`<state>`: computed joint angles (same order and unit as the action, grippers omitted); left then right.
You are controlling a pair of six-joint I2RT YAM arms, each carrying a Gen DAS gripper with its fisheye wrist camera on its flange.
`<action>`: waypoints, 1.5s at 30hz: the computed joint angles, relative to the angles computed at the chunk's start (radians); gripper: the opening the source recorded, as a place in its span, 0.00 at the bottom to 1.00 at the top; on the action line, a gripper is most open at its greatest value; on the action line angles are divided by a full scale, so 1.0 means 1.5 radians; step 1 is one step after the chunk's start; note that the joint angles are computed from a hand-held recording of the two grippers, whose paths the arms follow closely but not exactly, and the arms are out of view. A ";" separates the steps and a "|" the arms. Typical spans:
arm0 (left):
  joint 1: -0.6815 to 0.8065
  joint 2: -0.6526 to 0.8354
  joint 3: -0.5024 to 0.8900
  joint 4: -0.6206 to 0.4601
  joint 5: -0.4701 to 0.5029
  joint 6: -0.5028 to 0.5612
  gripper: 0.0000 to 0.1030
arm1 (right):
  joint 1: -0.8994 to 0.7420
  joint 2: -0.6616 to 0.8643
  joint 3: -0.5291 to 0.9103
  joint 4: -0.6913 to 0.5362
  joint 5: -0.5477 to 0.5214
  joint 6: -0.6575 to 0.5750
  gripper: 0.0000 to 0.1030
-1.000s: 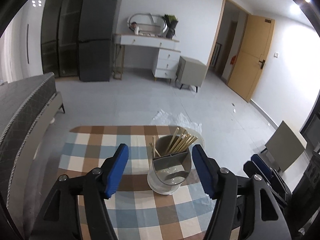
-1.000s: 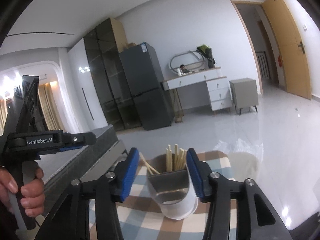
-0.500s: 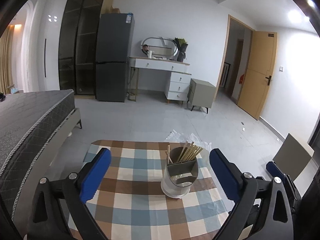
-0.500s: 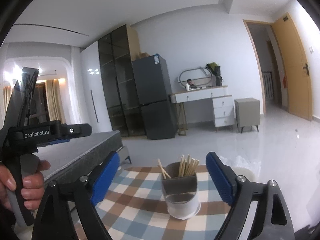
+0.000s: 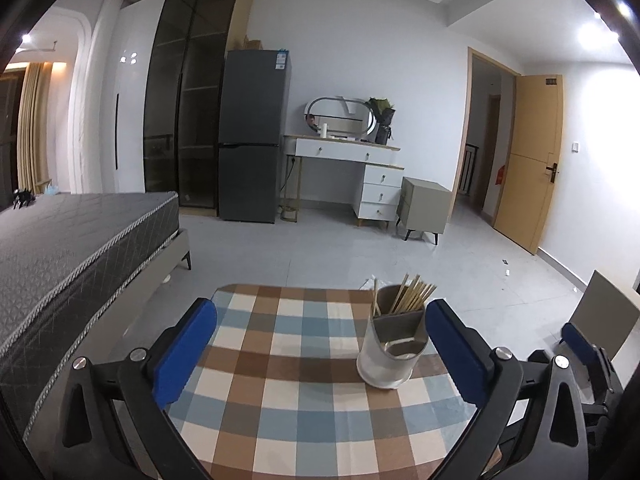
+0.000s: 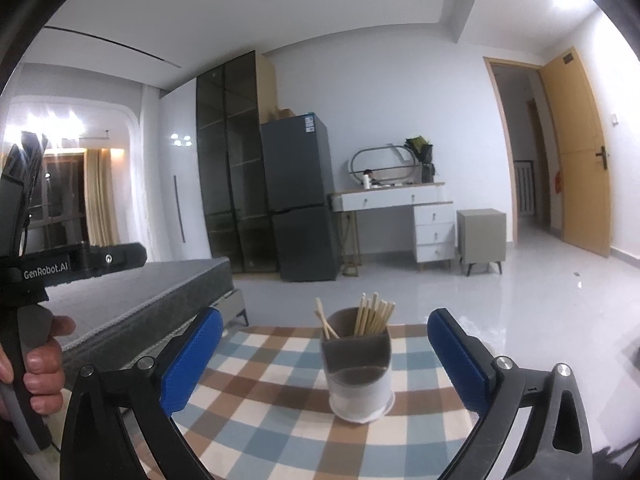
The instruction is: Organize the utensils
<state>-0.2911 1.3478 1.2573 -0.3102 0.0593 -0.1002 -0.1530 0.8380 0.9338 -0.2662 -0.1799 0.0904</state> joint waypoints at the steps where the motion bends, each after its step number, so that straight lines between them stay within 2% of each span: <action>1: 0.000 0.001 -0.014 0.014 -0.002 0.000 0.98 | 0.006 -0.008 -0.015 0.009 0.012 0.000 1.00; 7: -0.013 -0.010 -0.118 0.114 -0.037 0.012 0.98 | 0.023 -0.054 -0.079 0.016 0.055 -0.015 1.00; 11: -0.022 -0.008 -0.145 0.137 -0.050 0.012 0.98 | 0.043 -0.045 -0.096 0.004 0.100 -0.027 1.00; 14: -0.030 -0.014 -0.166 0.159 -0.066 0.015 0.98 | 0.039 -0.044 -0.112 0.003 0.085 -0.020 1.00; 18: -0.033 -0.010 -0.171 0.163 -0.067 0.022 0.98 | 0.063 -0.048 -0.118 -0.009 0.115 -0.021 1.00; 20: -0.029 -0.007 -0.173 0.166 -0.061 0.020 0.98 | 0.057 -0.041 -0.108 -0.023 0.095 -0.021 1.00; 24: -0.015 0.001 -0.156 0.139 -0.049 0.010 0.98 | 0.066 -0.046 -0.115 -0.013 0.127 -0.020 1.00; 45: -0.011 -0.009 -0.153 0.112 -0.056 0.015 0.98 | 0.071 -0.052 -0.107 -0.035 0.138 -0.016 1.00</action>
<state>-0.3080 1.3341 1.0273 -0.1423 -0.0250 -0.0769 -0.0459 0.7600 0.7727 -0.3193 0.0266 0.0666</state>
